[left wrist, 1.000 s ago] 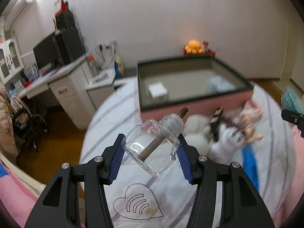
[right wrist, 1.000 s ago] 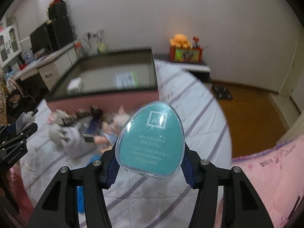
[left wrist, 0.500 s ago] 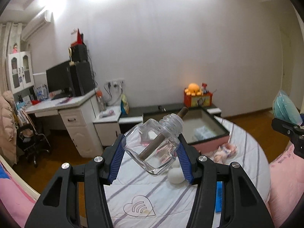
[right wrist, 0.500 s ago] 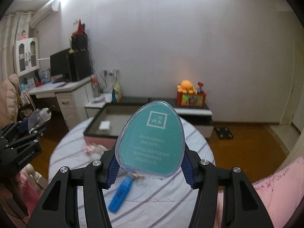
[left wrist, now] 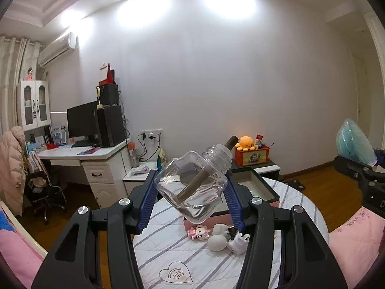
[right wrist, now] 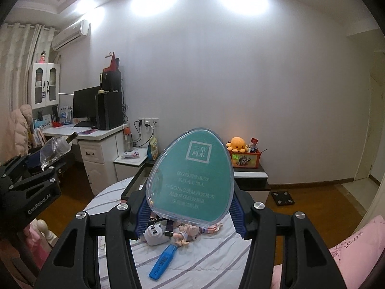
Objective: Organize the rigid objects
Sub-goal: 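Lift both items over the pink box and release them inside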
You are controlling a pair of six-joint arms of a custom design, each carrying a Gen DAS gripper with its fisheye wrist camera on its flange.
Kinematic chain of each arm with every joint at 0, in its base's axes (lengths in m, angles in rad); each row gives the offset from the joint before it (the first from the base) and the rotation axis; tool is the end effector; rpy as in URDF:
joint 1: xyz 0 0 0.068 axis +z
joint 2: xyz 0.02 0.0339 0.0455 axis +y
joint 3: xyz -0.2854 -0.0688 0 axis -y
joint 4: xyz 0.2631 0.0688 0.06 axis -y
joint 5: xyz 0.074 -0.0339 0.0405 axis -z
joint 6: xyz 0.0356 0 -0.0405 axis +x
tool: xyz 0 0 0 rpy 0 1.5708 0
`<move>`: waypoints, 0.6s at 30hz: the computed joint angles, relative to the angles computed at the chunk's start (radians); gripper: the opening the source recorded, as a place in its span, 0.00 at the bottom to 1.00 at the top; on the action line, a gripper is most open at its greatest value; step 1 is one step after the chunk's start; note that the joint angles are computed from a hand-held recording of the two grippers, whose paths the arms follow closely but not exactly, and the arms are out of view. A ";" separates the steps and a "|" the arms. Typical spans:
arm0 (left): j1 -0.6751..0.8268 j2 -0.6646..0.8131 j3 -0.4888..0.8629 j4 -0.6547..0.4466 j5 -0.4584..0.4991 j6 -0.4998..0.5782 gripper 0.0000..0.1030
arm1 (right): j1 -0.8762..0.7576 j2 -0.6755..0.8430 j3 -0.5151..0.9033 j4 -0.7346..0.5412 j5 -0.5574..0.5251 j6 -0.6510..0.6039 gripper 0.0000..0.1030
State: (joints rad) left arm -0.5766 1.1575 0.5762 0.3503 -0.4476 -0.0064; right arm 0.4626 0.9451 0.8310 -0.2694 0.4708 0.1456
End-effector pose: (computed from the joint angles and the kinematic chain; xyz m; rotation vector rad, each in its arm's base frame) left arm 0.2276 -0.1296 0.2563 0.1895 1.7686 -0.0169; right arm 0.2033 0.0833 0.3349 0.0038 1.9111 -0.0505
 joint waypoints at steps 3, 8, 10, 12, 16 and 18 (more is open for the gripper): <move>-0.010 0.005 0.005 -0.003 -0.003 0.003 0.53 | -0.012 0.001 -0.001 0.001 -0.013 -0.003 0.55; 0.004 0.042 0.026 0.010 0.015 0.004 0.53 | -0.039 0.013 0.000 0.007 -0.049 -0.008 0.55; 0.027 0.064 0.042 0.011 0.040 0.003 0.53 | -0.049 0.015 -0.001 0.012 -0.059 -0.010 0.55; 0.036 0.109 0.069 0.018 0.052 -0.001 0.53 | -0.069 0.037 0.004 0.029 -0.076 -0.011 0.55; 0.070 0.219 0.151 0.034 0.090 0.003 0.53 | -0.114 0.129 0.040 0.075 -0.122 -0.022 0.55; 0.092 0.286 0.211 0.033 0.123 0.000 0.53 | -0.141 0.195 0.072 0.100 -0.155 -0.032 0.55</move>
State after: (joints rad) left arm -0.4849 1.4439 0.7870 0.3837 -0.3242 -0.0068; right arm 0.3215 1.1403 0.9033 -0.1699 0.3157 0.1132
